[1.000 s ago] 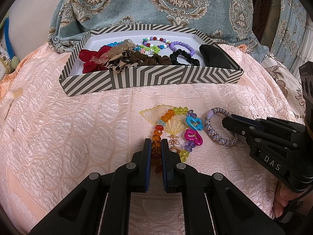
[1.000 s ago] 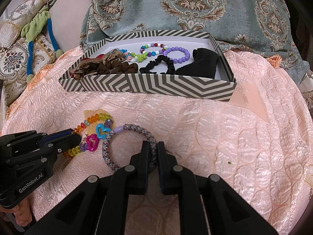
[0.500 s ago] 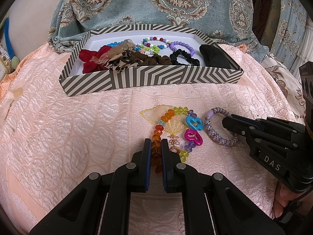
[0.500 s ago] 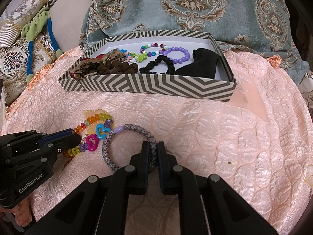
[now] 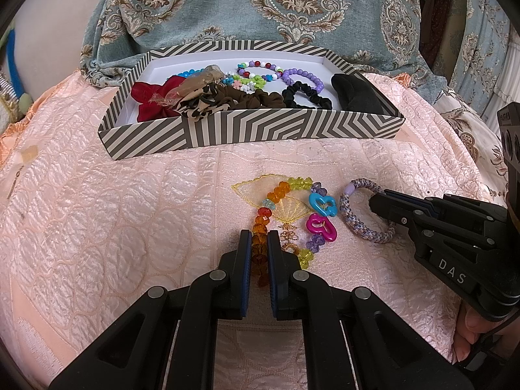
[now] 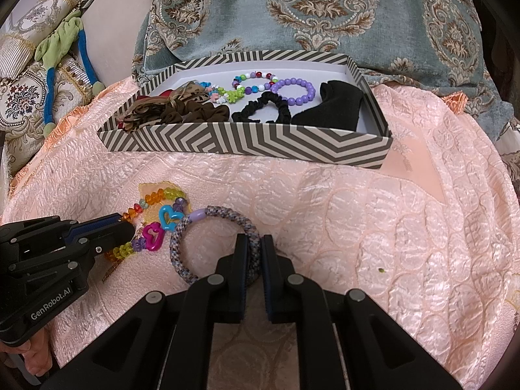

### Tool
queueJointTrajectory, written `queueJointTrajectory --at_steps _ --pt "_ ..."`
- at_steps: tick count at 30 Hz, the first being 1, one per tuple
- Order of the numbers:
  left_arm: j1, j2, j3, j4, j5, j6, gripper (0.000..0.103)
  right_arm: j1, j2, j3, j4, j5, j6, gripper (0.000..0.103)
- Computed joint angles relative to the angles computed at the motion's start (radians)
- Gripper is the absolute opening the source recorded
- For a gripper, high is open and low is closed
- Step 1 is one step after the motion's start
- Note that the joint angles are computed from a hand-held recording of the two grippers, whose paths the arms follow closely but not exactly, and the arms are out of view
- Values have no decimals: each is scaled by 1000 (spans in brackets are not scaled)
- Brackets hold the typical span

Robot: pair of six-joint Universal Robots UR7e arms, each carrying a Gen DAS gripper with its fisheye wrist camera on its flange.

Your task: Organize jewelry

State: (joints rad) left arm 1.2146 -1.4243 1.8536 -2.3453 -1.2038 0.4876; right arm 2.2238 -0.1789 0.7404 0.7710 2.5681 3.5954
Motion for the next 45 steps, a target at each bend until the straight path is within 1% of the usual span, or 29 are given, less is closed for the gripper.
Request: queueJointTrajectory --at_steps 8,12,14,27,38,45 --pt "0 0 0 0 0 0 0 1 2 -2 3 3 0 8" --pt "0 0 0 0 0 -1 0 -2 -11 18 -9 4 -5 8" --pt "0 0 0 0 0 -1 0 1 1 1 1 5 -1 8" --pt "-1 -1 1 -1 1 -1 0 -1 -4 8 -2 7 -4 8" --pt "-2 -1 2 -3 2 -2 0 3 13 -18 13 8 2 8" --pt "-2 -1 3 -4 3 -2 0 1 5 -6 6 8 -1 8"
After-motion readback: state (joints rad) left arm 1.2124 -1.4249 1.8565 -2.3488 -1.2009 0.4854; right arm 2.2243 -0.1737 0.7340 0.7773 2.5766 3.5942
